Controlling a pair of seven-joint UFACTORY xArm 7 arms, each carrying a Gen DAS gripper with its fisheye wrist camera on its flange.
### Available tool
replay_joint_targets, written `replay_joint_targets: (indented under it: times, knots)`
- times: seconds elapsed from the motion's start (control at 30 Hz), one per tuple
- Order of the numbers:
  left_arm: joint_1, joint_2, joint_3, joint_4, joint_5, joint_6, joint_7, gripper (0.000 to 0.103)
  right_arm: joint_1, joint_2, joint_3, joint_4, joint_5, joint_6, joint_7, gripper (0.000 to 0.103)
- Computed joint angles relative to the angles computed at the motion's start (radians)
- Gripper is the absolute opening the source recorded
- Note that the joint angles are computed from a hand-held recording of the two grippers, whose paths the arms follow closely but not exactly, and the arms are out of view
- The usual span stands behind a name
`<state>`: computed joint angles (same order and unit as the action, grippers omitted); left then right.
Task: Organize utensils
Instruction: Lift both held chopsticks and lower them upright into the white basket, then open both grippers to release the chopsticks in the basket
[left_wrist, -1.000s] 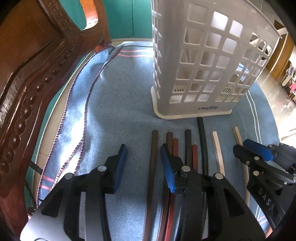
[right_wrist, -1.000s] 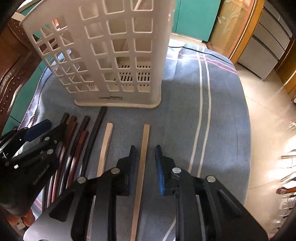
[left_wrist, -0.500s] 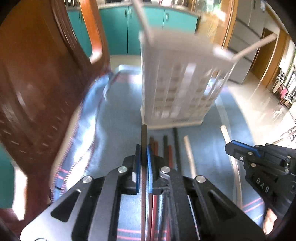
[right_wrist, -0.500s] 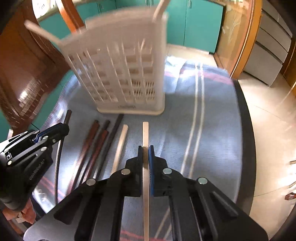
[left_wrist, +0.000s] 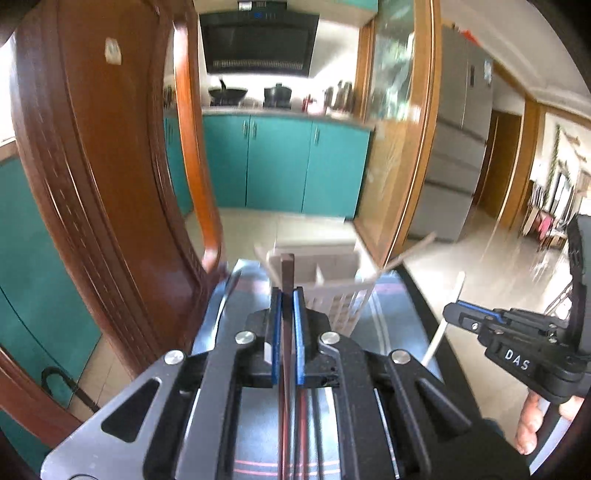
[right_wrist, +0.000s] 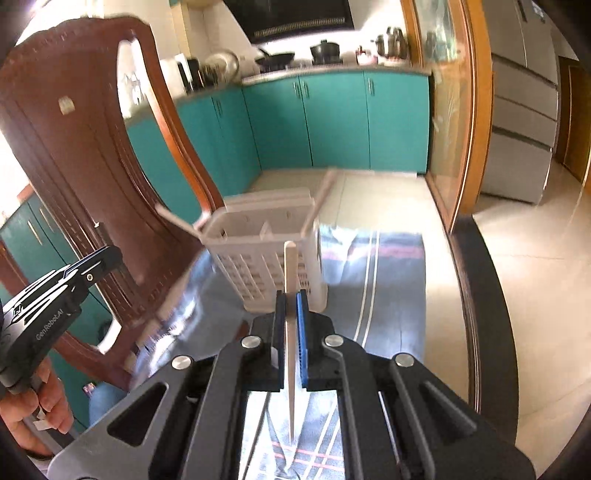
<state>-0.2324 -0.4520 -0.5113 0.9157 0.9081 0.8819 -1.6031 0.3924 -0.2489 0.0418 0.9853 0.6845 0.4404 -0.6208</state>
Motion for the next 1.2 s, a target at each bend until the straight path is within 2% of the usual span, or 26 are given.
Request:
replay_joint_targets:
  times: [0.13, 0.3, 0.4, 0.47, 0.6, 0.67, 0.9, 1.0, 1.2]
  knots:
    - [0.027, -0.057, -0.013, 0.016, 0.05, -0.024, -0.032, 0.007, 0.011, -0.012, -0.015, 0.051, 0.042, 0.004, -0.036, 0.007]
    - [0.116, -0.121, -0.047, 0.026, 0.131, -0.091, -0.129, 0.007, 0.028, -0.001, -0.033, 0.122, 0.129, -0.011, -0.091, 0.007]
    - [0.185, -0.16, -0.072, 0.027, 0.175, -0.123, -0.221, 0.007, 0.029, 0.011, -0.034, 0.171, 0.19, -0.052, -0.109, 0.007]
    - [0.245, -0.178, -0.1, 0.028, 0.216, -0.137, -0.287, 0.007, 0.045, 0.018, -0.042, 0.199, 0.269, -0.087, -0.157, 0.007]
    - [0.329, -0.139, -0.138, 0.062, 0.27, -0.143, -0.343, 0.007, 0.064, 0.049, -0.042, 0.264, 0.404, -0.179, -0.244, 0.007]
    - [0.351, -0.101, -0.153, 0.086, 0.294, -0.12, -0.348, 0.007, 0.058, 0.078, -0.028, 0.293, 0.432, -0.207, -0.266, 0.007]
    - [0.299, 0.021, -0.099, 0.093, 0.33, -0.085, -0.356, 0.007, 0.017, 0.188, 0.051, 0.327, 0.378, -0.269, -0.261, 0.007]
    - [0.269, 0.068, -0.064, 0.094, 0.336, -0.083, -0.354, 0.007, -0.004, 0.226, 0.083, 0.314, 0.3, -0.284, -0.202, 0.007]
    - [0.2, 0.137, -0.006, 0.1, 0.358, -0.074, -0.338, 0.007, -0.043, 0.282, 0.129, 0.303, 0.224, -0.284, -0.137, 0.007]
